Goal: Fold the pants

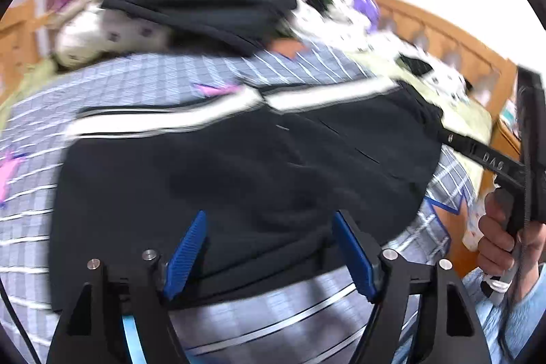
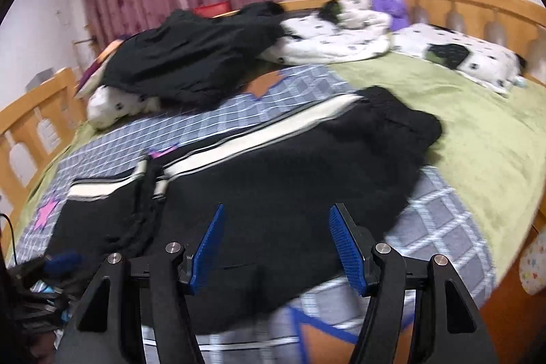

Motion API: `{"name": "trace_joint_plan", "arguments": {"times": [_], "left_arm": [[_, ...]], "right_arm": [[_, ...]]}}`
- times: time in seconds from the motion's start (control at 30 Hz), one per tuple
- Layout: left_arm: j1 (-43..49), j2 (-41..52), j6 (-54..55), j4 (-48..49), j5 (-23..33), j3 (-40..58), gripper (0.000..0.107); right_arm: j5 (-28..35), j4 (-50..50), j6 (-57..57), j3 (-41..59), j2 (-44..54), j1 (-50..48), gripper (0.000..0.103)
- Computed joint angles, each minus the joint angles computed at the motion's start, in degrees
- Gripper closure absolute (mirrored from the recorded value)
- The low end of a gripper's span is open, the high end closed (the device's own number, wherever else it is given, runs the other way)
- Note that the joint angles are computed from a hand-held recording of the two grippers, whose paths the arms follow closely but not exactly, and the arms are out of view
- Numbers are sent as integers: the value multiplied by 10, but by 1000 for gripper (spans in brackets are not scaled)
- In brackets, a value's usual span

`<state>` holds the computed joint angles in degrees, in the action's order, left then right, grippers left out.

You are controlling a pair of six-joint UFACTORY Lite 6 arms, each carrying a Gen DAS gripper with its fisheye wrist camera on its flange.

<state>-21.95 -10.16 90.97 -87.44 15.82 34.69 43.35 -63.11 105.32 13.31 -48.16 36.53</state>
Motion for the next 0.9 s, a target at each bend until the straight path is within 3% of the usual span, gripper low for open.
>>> {"name": "trace_joint_plan", "arguments": {"times": [0.2, 0.37, 0.47, 0.5, 0.53, 0.63, 0.73, 0.8, 0.9], "left_arm": [[228, 23, 21, 76, 29, -4, 31], [404, 106, 49, 134, 157, 30, 31], [437, 126, 64, 173, 191, 33, 31], [436, 134, 69, 180, 190, 34, 31], [434, 135, 76, 182, 184, 31, 31], [441, 118, 117, 136, 169, 7, 31], [438, 124, 100, 137, 171, 15, 31], [431, 128, 115, 118, 153, 12, 31], [424, 132, 134, 117, 148, 16, 31]], "right_arm": [[-148, -123, 125, 100, 205, 31, 40], [-175, -199, 189, 190, 356, 66, 40], [-184, -170, 145, 247, 443, 71, 53], [-191, -158, 130, 264, 472, 69, 69], [-204, -160, 126, 270, 486, 66, 75], [-149, -176, 131, 266, 486, 102, 84], [-145, -241, 223, 188, 374, 114, 85], [-154, -227, 221, 156, 331, 111, 85], [-195, -139, 133, 179, 401, 96, 82]]}}
